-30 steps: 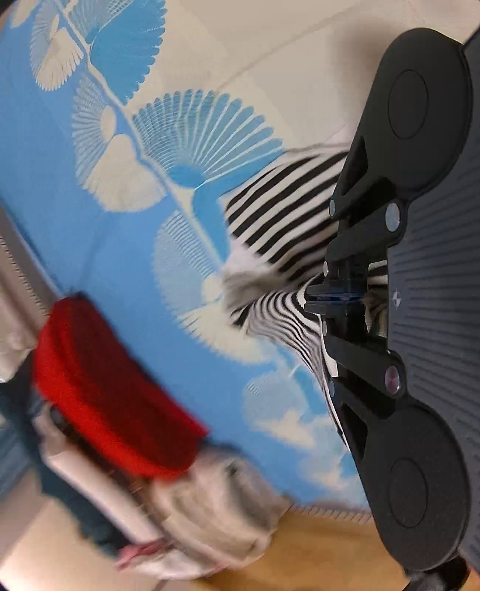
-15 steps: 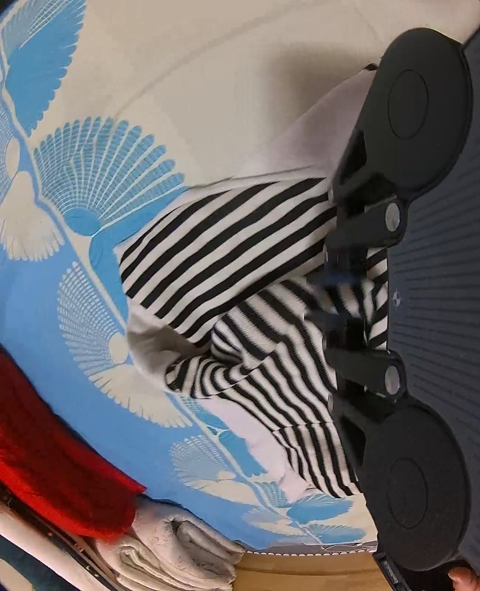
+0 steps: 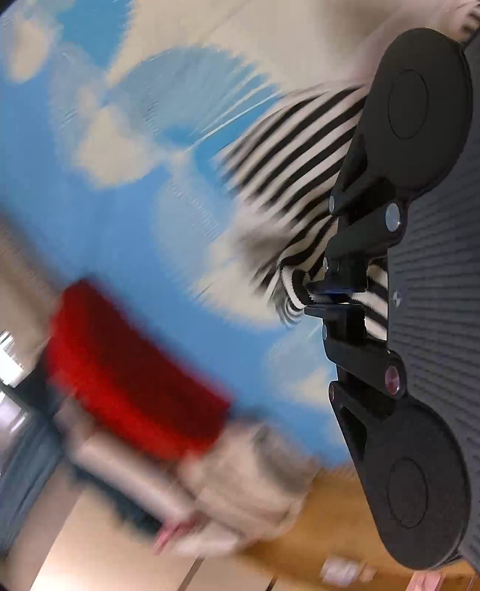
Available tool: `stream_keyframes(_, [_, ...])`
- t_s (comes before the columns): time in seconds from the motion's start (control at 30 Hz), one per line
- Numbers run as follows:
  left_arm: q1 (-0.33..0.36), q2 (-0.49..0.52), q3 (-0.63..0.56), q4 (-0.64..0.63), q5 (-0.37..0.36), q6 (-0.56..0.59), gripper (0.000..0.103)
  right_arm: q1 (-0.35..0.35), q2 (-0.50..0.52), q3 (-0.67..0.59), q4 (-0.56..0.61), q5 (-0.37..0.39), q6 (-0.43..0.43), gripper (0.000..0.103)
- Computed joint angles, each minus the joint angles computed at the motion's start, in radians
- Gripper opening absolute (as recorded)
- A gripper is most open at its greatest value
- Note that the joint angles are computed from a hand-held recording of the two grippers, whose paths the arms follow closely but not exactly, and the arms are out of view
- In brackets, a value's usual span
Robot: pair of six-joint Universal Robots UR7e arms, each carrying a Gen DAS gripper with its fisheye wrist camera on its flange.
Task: Fold small clothes
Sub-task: 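Open both grippers and release the folded striped fabric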
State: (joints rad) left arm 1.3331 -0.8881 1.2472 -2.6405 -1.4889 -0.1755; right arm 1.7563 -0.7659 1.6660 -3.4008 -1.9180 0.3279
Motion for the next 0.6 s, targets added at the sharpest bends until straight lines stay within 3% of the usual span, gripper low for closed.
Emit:
stream_keyframes(0.07, [0.006,-0.014,-0.002,0.082,0.024,-0.037,0.004,0.002,-0.015,0.029,-0.08,0.035,-0.028,0.004])
stream_keyframes(0.1, [0.011,-0.016,-0.019,0.186,0.053,-0.073,0.004,0.0,-0.031,0.043,-0.063,0.034,-0.016,0.004])
stream_keyframes(0.13, [0.012,-0.011,-0.033,0.29,0.106,-0.102,0.005,0.0,-0.047,0.053,-0.004,0.014,0.011,0.004])
stream_keyframes(0.2, [0.006,0.011,-0.055,0.5,0.278,-0.133,0.005,0.007,-0.058,0.042,0.202,-0.104,0.065,0.004])
stream_keyframes(0.27, [0.011,0.032,-0.101,0.657,0.34,-0.207,0.008,-0.005,-0.048,0.036,0.411,-0.208,0.16,0.004])
stream_keyframes(0.33, [0.019,0.032,-0.113,0.657,0.311,-0.229,0.008,-0.024,-0.06,0.025,0.584,-0.202,0.276,0.007])
stream_keyframes(0.4, [0.004,0.02,-0.098,0.596,0.337,-0.179,0.023,-0.016,-0.054,0.01,0.606,-0.232,0.27,0.013])
stream_keyframes(0.5, [-0.032,-0.018,-0.018,0.413,0.361,-0.026,0.032,0.016,-0.044,0.016,0.503,-0.29,0.189,0.016])
stream_keyframes(0.6, [-0.05,-0.034,0.025,0.335,0.298,0.103,0.032,0.039,-0.024,0.006,0.351,-0.306,0.065,0.021])
